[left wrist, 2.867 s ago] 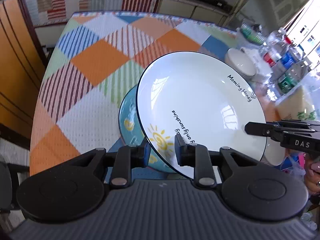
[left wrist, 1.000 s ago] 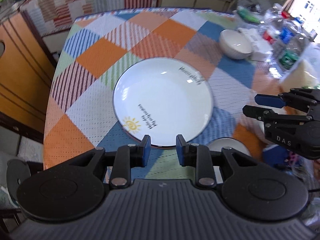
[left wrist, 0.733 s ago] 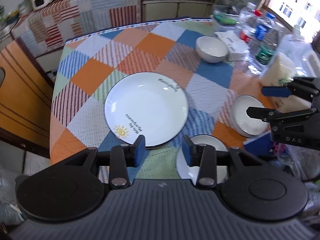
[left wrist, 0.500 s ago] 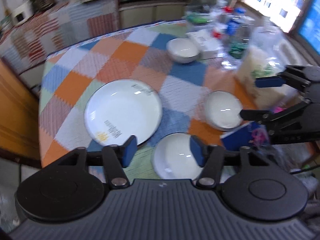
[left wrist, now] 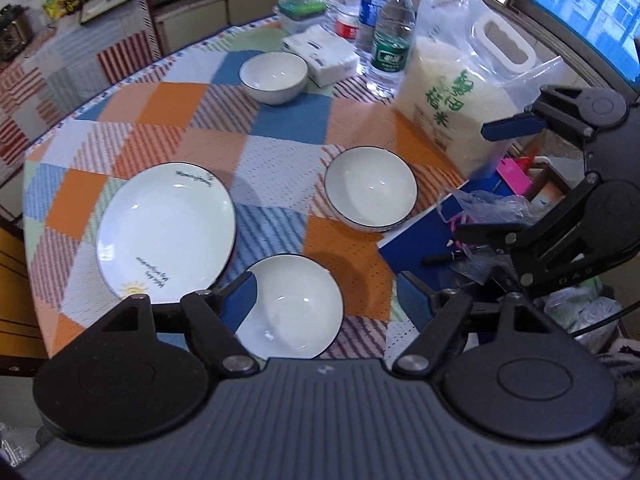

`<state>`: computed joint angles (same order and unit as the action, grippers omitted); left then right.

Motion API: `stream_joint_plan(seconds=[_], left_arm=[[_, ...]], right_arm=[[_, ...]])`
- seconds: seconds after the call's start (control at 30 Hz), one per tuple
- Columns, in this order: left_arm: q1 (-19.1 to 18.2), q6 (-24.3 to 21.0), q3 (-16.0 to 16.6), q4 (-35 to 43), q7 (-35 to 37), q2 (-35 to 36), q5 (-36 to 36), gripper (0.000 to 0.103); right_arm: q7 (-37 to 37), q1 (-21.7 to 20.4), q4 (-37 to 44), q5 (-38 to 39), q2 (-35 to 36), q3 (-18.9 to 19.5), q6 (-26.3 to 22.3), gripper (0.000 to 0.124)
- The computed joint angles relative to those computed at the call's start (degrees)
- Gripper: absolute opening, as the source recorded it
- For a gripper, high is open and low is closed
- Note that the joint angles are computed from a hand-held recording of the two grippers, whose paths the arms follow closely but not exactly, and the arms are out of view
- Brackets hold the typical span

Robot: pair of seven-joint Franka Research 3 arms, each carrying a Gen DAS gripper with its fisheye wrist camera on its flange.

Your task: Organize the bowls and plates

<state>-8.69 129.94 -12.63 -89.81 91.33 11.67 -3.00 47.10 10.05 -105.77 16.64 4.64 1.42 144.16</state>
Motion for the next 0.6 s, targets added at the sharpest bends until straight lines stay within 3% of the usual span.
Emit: stream_joint_plan(seconds=[0.43, 0.6], left_arm=[[-0.8, -4.9, -1.2, 19.4, -2.9, 18.8, -0.6, 0.085], [-2.1, -7.8, -1.5, 30.1, -4.8, 28.1, -0.7, 0.083]], right_arm=[[-7.1, -3.0, 0.5, 8.5, 7.8, 0.3, 1.8, 0.094], [-2.2, -1.9, 2.4, 3.9, 12.8, -0.7, 4.7, 0.094]])
